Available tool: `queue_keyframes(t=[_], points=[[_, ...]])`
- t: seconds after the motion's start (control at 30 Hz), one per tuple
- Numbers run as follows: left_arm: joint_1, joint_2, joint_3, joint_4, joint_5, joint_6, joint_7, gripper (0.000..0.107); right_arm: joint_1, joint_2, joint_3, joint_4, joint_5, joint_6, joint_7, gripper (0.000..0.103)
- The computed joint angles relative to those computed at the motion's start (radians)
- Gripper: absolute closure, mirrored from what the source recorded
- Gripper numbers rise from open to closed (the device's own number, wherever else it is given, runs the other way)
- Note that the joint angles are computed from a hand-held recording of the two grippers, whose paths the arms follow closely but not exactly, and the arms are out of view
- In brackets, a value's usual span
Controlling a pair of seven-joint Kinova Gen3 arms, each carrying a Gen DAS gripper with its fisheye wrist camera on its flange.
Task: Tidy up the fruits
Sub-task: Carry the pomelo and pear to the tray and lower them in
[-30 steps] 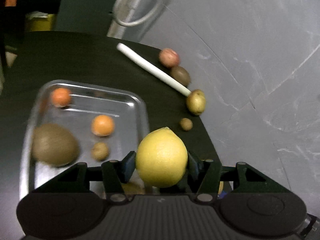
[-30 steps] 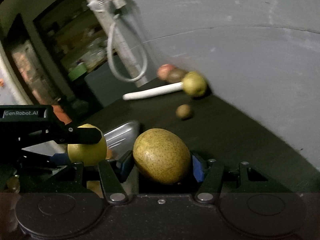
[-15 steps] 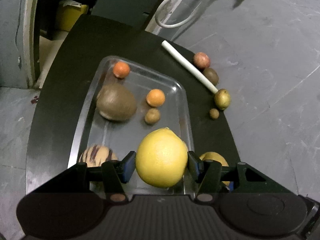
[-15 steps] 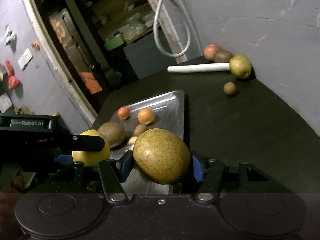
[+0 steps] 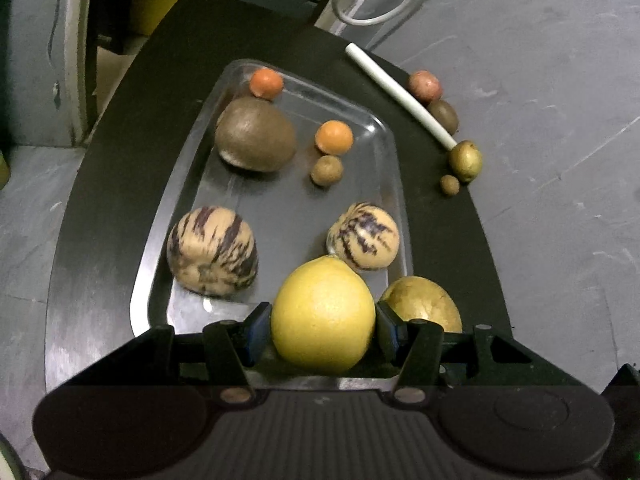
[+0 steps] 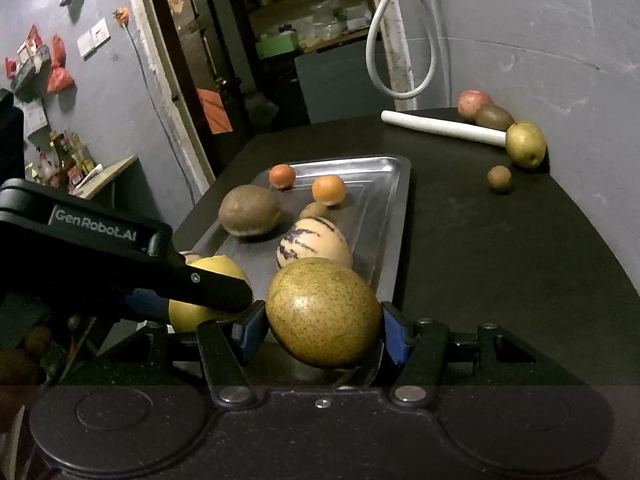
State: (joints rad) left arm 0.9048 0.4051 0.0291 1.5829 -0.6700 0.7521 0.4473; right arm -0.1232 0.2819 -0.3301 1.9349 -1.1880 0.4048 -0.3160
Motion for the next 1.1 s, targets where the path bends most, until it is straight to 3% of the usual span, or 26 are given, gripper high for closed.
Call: queue_keyframes(t=[0.43, 1.1], points=[[0.004, 0.019, 0.012, -0.044, 0.037, 0.086, -0.026, 0.049, -0.012, 0.011, -0.012, -0.017, 0.105, -0.011, -0.060, 0.042], [-0.015, 0.034, 0.023, -0.076, 0.085, 0.110, -0.098, 0.048, -0.004, 0.002, -0.076, -0.007, 0.236, -0.087, -0.130, 0.041]])
